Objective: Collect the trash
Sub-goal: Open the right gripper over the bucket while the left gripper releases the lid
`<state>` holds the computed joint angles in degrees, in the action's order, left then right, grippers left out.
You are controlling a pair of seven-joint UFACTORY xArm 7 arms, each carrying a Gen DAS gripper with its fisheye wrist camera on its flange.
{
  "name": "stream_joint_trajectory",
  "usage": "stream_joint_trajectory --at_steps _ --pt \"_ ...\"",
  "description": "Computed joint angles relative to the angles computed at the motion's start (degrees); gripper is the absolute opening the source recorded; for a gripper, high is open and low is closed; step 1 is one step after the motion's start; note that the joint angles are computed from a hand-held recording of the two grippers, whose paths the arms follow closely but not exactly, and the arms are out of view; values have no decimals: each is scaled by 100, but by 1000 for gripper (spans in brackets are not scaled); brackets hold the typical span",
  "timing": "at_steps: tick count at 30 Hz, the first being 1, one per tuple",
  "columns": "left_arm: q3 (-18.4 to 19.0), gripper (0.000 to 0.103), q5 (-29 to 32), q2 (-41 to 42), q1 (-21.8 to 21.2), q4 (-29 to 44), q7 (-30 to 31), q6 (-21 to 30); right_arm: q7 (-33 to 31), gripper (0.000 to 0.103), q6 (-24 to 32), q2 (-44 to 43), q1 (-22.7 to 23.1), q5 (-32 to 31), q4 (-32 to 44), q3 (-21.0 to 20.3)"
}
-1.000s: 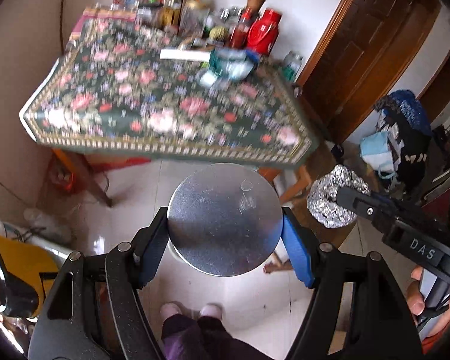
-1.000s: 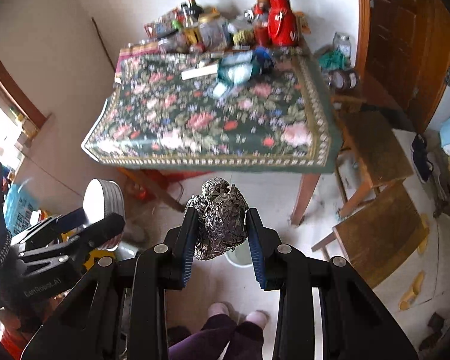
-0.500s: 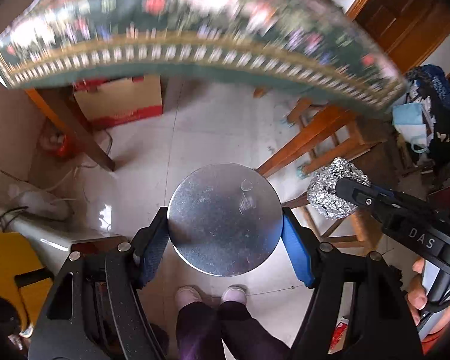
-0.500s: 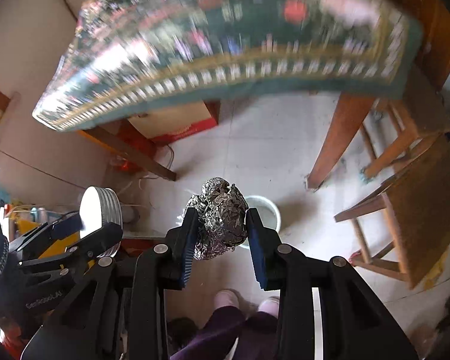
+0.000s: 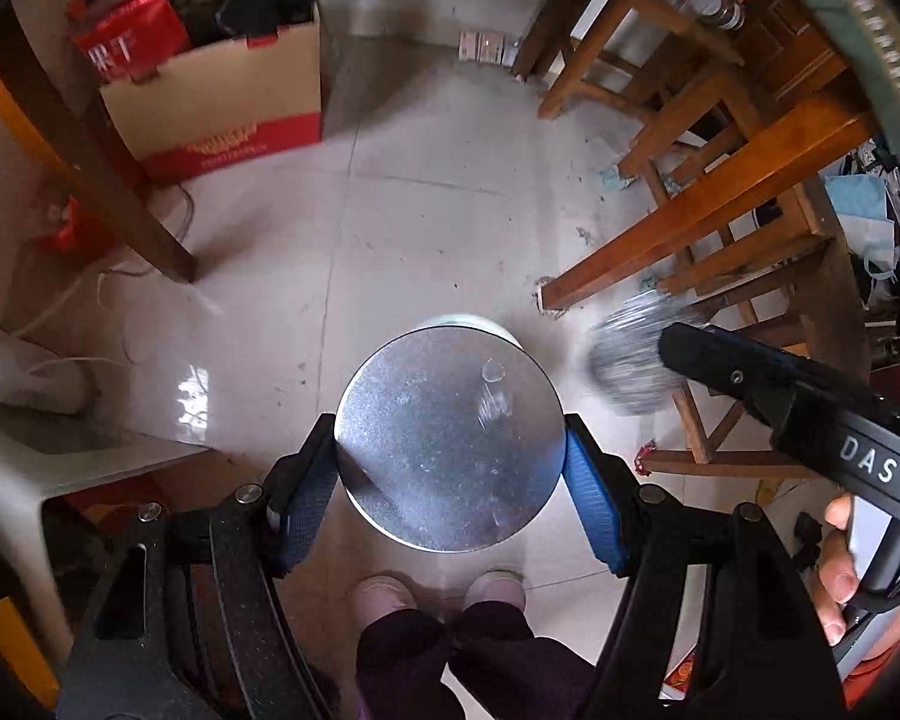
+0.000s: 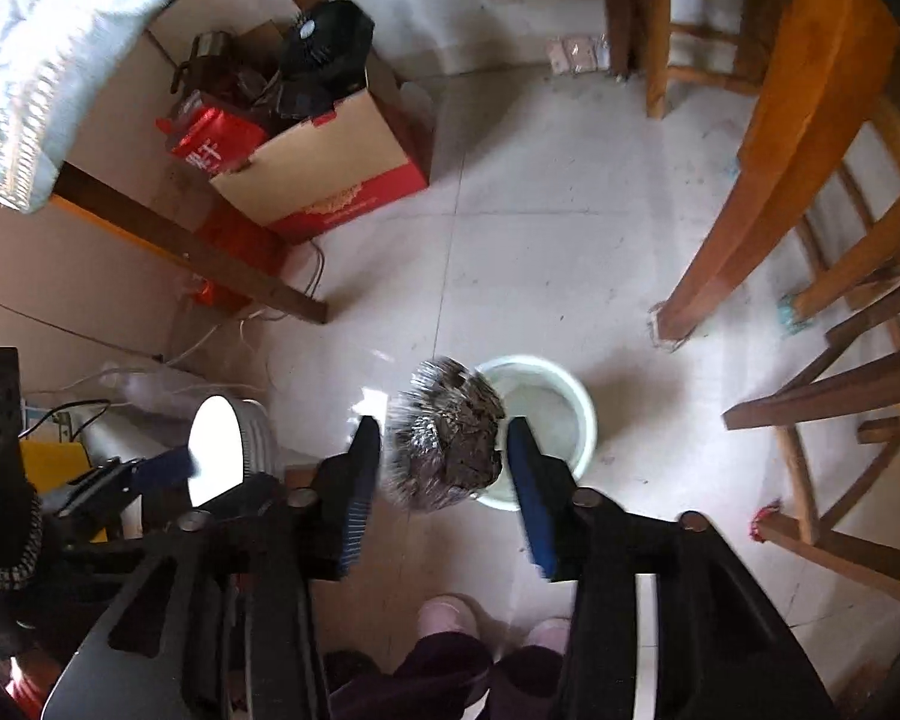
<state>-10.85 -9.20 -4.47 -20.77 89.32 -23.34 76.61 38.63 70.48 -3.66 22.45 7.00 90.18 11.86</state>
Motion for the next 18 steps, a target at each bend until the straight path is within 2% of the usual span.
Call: stream_joint_trajectory --at_steps 1,3,7,18 --pt "6 71 -29 22 0 -61 49 -60 35 58 -39 2 -6 -27 -67 -2" --pt "-13 71 -21 117 -22 -123 110 -174 126 61 -121 -29 -19 -132 -169 -3" --pt "-29 71 -154 347 -72 -136 189 -357 261 62 -35 -49 -45 -357 -183 -2" --pt "-85 71 38 1211 -339 673 47 -86 275 62 342 -94 -150 -601 -57 -38"
